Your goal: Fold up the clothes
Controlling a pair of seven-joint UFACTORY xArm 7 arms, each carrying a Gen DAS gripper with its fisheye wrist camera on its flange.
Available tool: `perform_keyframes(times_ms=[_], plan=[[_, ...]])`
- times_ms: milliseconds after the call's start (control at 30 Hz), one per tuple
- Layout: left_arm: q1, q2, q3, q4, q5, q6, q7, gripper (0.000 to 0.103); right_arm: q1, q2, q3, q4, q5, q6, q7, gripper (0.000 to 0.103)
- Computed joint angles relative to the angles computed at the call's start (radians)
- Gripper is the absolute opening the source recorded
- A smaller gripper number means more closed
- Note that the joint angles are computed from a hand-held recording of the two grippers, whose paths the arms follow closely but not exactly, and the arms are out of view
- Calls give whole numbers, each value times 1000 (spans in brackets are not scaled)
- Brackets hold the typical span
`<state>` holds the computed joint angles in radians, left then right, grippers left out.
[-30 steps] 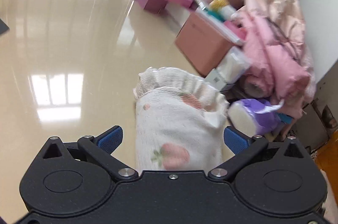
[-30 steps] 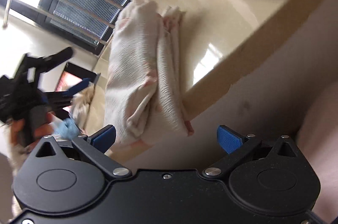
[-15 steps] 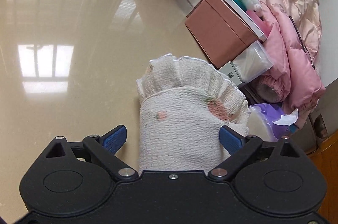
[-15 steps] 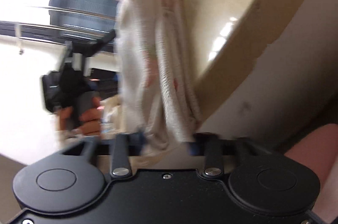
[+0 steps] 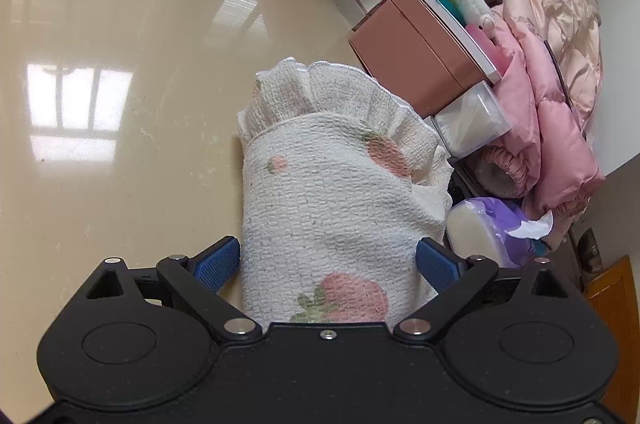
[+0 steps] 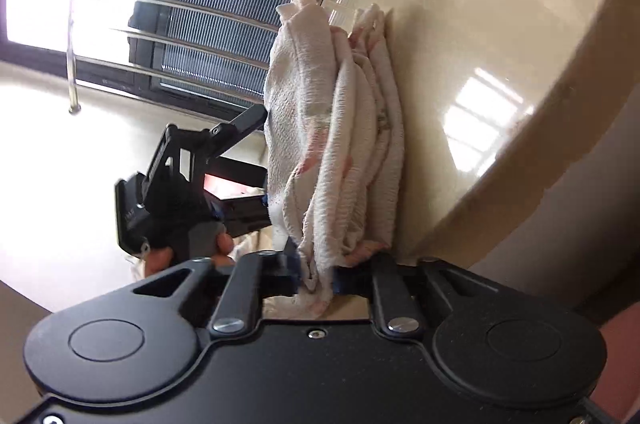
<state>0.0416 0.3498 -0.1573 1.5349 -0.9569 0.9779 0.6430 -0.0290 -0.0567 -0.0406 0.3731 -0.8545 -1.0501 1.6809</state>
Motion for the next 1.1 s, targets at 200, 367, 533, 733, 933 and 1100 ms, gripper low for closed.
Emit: perform_keyframes(times_ms=[200, 367, 533, 733, 933, 1100], plan=[[40, -26, -10, -81, -174, 68, -91, 95, -33, 27, -17, -66, 11, -230, 95, 11], [18, -147, 13, -262, -324, 63, -27, 95, -78, -26, -51, -110, -54, -328, 195, 11], [-37, -152, 36, -280, -401, 21, -10, 95, -137, -89, -99, -106, -203, -334, 257, 11], [-72, -127, 33, -259, -407, -36, -107, 72, -214, -144, -143, -90, -402, -281, 319, 11], [-89, -151, 23, -307, -412, -93, -99, 23, -274, -160, -158, -27, -587, -248, 350, 11], [-115, -248, 34, -393, -485, -172, 21, 16, -310, -169, -160, 17, -689, -263, 344, 11]])
